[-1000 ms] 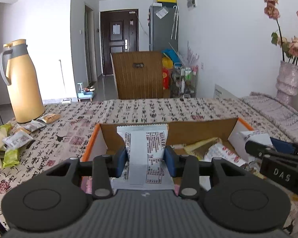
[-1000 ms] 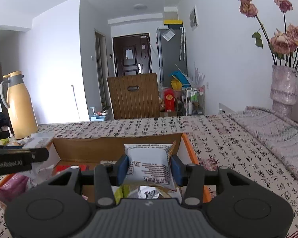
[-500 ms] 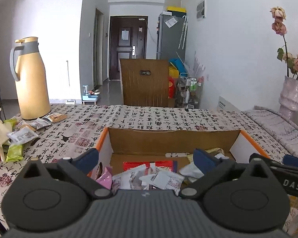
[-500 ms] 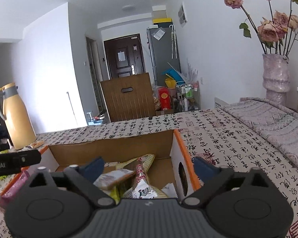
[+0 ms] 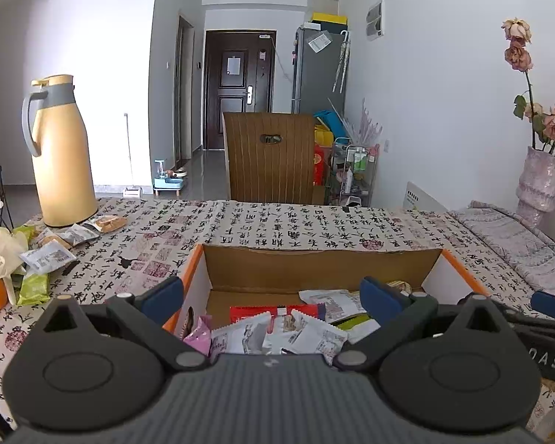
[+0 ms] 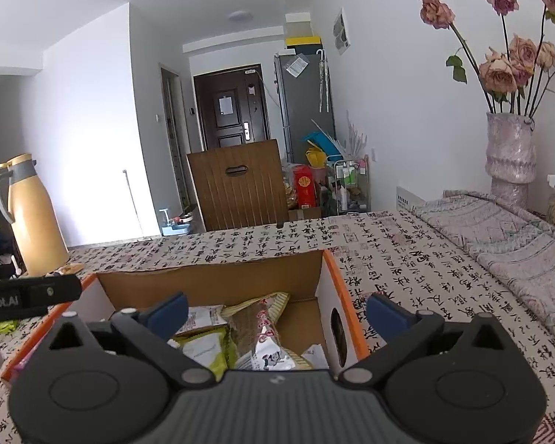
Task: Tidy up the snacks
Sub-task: 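Move both tools back to the remaining snacks in front of the box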
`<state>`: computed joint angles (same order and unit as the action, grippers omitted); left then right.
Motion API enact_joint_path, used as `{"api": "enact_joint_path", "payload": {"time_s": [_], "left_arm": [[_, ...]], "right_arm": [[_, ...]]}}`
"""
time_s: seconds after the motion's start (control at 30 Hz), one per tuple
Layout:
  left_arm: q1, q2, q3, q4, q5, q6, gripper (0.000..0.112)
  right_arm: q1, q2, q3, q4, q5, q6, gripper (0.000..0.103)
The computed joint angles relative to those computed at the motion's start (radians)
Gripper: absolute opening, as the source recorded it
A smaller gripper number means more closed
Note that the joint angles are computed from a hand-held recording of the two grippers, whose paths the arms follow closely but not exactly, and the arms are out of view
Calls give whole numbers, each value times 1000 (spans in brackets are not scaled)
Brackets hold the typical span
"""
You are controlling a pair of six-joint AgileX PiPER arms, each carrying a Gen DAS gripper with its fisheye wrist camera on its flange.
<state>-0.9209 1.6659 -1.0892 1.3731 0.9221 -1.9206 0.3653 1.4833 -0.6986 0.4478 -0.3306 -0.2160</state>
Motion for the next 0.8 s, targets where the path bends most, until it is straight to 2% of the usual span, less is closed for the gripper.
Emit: {"api": "enact_joint_path", "payload": {"time_s": [0.17,0.33,0.5,0.8], "left_arm": [[-45,-38,19,-20,40,27,103],[-96,-91,69,-38,81,18,103],[-147,-142,123,-64,125,3,103],[-259,-208,224,-129,199,-35,103]], "right_arm": [[25,-54,24,134,40,-130,103],[82,-126,74,369,44,-354,103],[159,-197,129,624,26,-586,103],[314,-292,215,981,-52,-866,103]]}}
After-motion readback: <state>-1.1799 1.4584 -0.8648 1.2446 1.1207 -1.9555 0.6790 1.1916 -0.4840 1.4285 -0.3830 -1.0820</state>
